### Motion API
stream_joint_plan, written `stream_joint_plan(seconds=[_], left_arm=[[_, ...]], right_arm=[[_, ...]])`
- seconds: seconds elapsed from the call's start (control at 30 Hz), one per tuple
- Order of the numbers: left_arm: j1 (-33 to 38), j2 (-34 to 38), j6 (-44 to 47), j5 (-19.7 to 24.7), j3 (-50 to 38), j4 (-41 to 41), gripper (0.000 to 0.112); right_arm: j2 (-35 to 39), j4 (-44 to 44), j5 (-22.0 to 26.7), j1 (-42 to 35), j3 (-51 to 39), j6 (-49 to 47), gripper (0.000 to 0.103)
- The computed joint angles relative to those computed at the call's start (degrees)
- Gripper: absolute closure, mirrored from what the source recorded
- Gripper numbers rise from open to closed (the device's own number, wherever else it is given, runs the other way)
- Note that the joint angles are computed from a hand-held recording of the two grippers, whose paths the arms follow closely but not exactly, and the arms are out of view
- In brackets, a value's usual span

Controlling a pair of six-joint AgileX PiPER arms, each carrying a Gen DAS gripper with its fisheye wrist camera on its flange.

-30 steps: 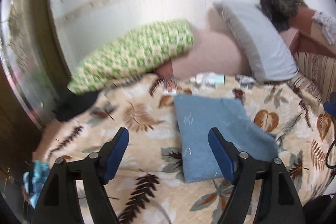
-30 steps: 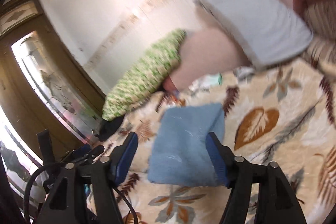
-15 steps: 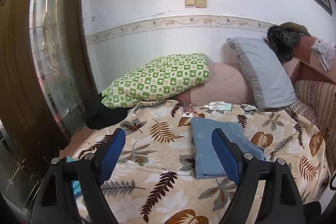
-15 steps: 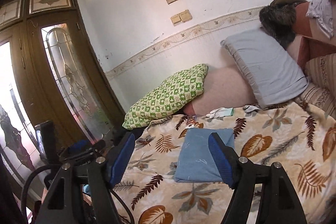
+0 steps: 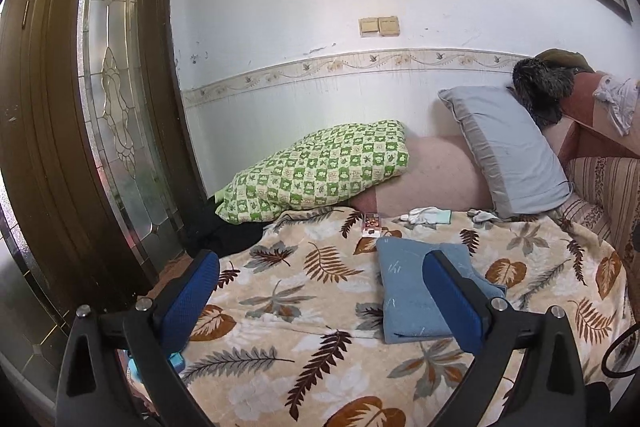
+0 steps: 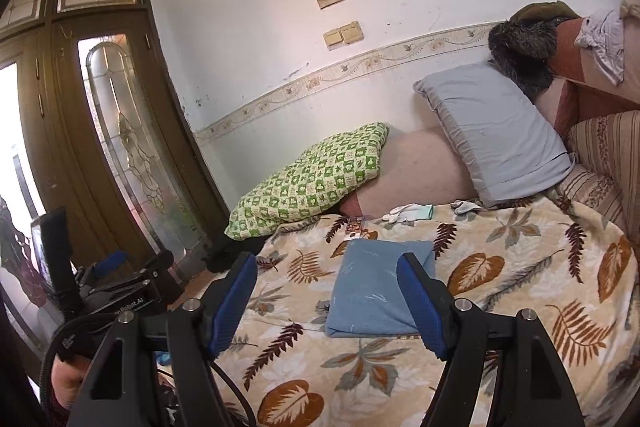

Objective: Fold small clothes

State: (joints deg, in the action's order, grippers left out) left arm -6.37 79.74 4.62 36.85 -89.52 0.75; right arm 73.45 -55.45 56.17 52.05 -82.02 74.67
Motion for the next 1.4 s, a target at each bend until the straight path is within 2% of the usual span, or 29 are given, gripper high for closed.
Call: stream_joint_plan(seconds=[0.6, 0.73, 0.97, 1.17, 1.4], left_arm=[[2.9, -2.4, 1.7, 1.1, 3.6, -2.0, 0.011], [5.0, -2.5, 3.7, 2.1, 4.9, -4.3, 0.011], [6.5, -1.9, 5.6, 2.8, 7.2, -6.6, 0.011], [4.4, -1.9, 3.1, 2.3, 7.3, -2.7, 0.011], [4.2, -1.1, 2.9, 2.5, 6.8, -2.2, 0.011]], right_arm=[[1.9, -1.8, 4.4, 4.4, -1.2, 0.5, 0.028], [1.7, -2.6, 7.1, 3.6, -0.3, 1.6, 0.028], [-1.9, -0.5, 5.2, 0.2, 4.2, 3.2, 0.028], [-0.6, 2.0, 2.5, -1.5, 4.7, 2.1, 0.028], [1.0, 3.6, -0.2, -3.0, 4.7, 1.7, 0.028]])
